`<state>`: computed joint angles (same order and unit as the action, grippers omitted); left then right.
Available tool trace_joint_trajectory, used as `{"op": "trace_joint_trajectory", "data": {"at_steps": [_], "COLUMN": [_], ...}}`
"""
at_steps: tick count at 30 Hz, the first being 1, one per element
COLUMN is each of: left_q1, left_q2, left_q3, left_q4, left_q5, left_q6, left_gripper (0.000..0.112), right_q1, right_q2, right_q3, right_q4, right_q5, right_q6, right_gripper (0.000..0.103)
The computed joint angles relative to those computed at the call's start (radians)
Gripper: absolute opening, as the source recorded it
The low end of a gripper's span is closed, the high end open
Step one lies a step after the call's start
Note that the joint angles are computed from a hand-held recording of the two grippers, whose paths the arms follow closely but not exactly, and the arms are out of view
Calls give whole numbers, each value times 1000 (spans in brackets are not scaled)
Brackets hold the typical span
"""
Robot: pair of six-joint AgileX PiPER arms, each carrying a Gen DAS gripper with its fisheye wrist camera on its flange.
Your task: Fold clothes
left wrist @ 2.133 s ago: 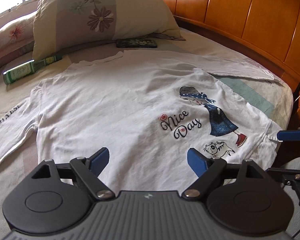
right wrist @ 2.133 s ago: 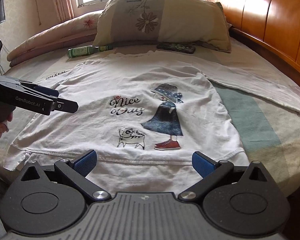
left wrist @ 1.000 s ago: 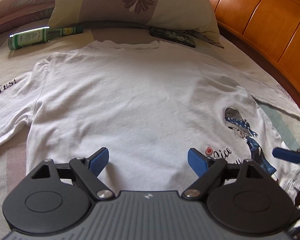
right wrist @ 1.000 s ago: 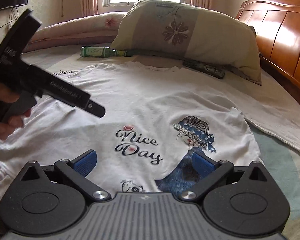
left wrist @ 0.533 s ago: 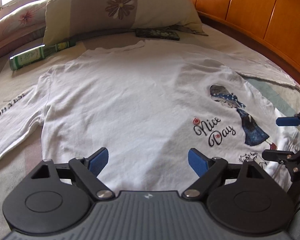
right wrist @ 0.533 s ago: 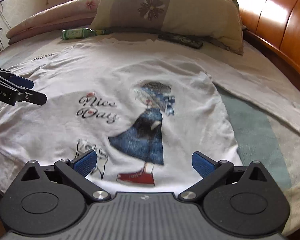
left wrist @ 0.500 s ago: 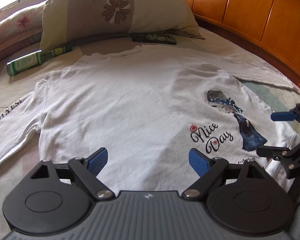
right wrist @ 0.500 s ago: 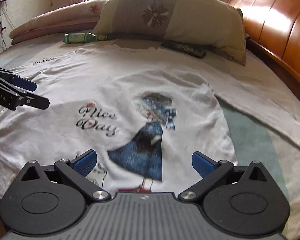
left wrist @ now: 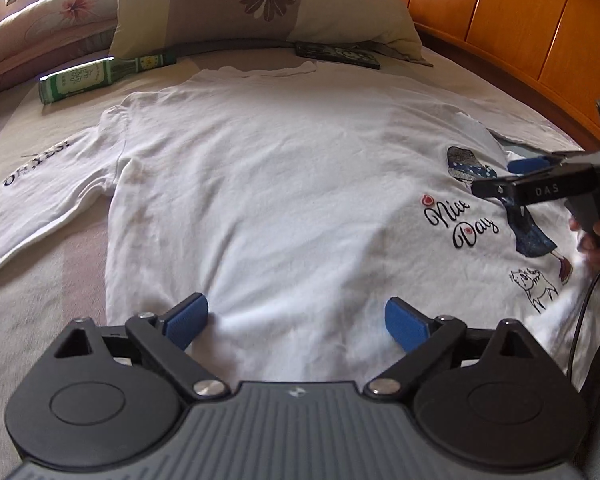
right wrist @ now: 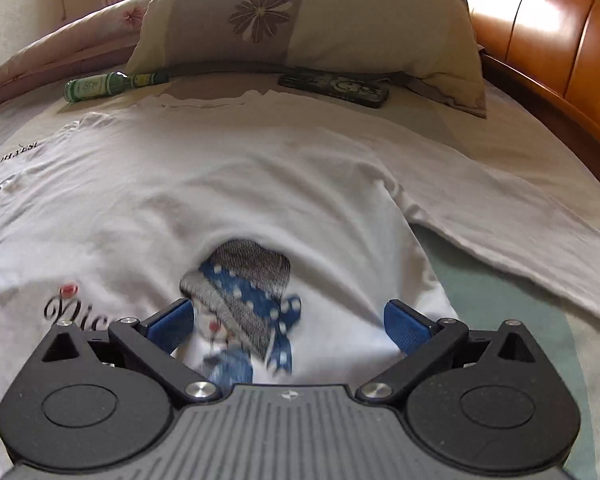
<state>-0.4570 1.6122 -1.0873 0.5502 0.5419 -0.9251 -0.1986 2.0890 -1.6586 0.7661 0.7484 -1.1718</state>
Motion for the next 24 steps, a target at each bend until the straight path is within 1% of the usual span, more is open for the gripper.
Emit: {"op": "trace_joint_trajectory", "data": {"at_steps": [2,3,5,7,8,9,11,15,16,19,20,22,23,24], "left_q1": [-36,-50,-54,-26,-10,6,63,221,253,333,358,408,424,434], "left_q2": [-32,-38,-40,-45,-46,-47,-22,79,108,187,197,210,212,214], "left_q3": [32,36,20,-9,-25,-44,-110,-252,-285,-360,-358,-331,-317,-306], "left_q4": [30,36,21,-41,-50,-44,-58,-207,-241,-321,-361,-492,-510,-489], "left_q5": [36,55,81,81,77,69,62,13,11,13,-3,-55,-75,-90], "left_q6": [-57,-65,-39,18,29,27,51,138,146,138,146,202,203,173], "left_gripper": [99,99,99,99,99,99,99,99,99,99,99,99,99,99], "right_q1": [-48,-52,-36,-20,-12,-4,15,52,55,47,44,37,34,28], "right_q2": [-78,-97,-115,-131,-135,-127,-93,-13,-12,-51,-58,-62,-64,-60], "right_q3": [135,155,147,140,128,106,54,-61,-60,10,21,27,29,20], "right_q4": [66,61,10,-36,-15,46,67,64,64,69,68,63,60,68], "right_q5": [-18,-19,-21,-21,-11,6,60,179,179,114,99,78,67,77], "right_q6": [-83,-70,8,80,82,55,61,100,91,19,11,15,18,26], "right_gripper": [103,103,103,103,103,103,103,103,103,103,103,103,103,103]}}
